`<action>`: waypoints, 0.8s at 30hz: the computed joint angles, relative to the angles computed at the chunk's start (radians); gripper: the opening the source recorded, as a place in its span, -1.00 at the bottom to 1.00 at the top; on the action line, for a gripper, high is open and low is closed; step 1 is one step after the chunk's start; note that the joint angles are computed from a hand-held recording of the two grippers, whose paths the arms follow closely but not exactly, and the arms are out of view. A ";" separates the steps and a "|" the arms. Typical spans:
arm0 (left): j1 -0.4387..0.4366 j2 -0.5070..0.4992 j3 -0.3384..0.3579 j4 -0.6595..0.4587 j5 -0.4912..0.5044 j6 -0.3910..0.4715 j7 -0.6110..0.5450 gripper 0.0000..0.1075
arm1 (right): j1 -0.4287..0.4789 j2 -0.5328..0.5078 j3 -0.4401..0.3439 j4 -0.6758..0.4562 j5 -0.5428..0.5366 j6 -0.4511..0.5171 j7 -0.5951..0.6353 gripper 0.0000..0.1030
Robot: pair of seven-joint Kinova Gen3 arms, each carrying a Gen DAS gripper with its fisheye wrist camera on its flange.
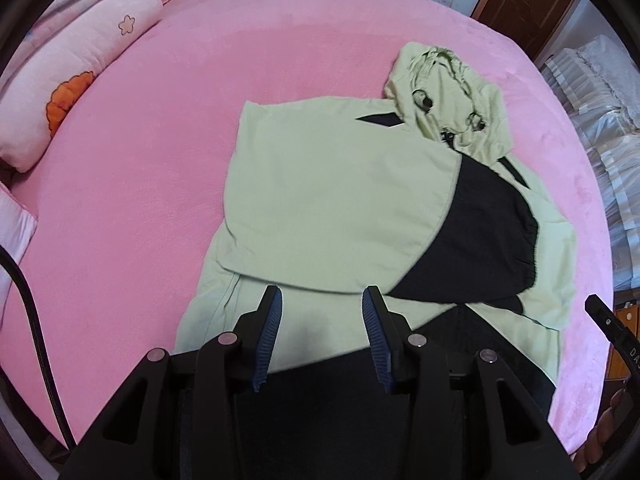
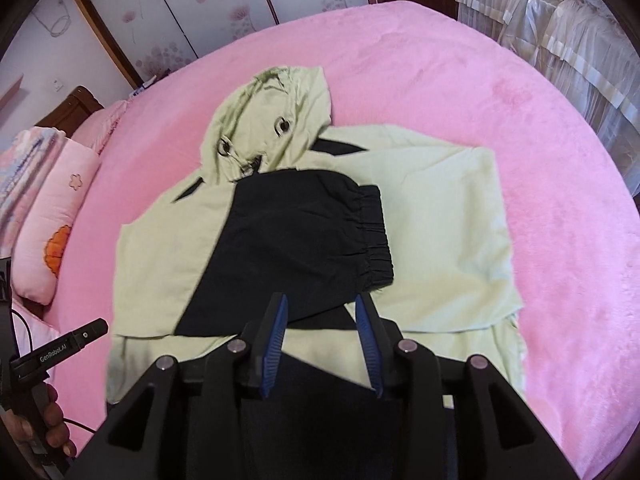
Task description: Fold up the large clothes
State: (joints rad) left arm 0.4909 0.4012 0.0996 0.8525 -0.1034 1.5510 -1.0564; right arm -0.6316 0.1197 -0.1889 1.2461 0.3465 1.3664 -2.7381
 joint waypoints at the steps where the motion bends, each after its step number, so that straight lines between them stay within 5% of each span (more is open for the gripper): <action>1: 0.009 -0.009 0.000 -0.013 -0.006 0.017 0.006 -0.25 | -0.006 -0.008 -0.003 -0.015 0.003 0.017 0.002 -0.31; 11: 0.118 -0.100 -0.001 -0.141 -0.110 0.201 0.095 -0.16 | -0.054 -0.045 -0.044 -0.175 0.023 0.186 0.094 -0.28; 24: 0.098 -0.270 0.061 0.038 -0.141 0.331 0.158 -0.16 | -0.115 -0.097 -0.119 -0.162 -0.041 0.317 0.116 -0.27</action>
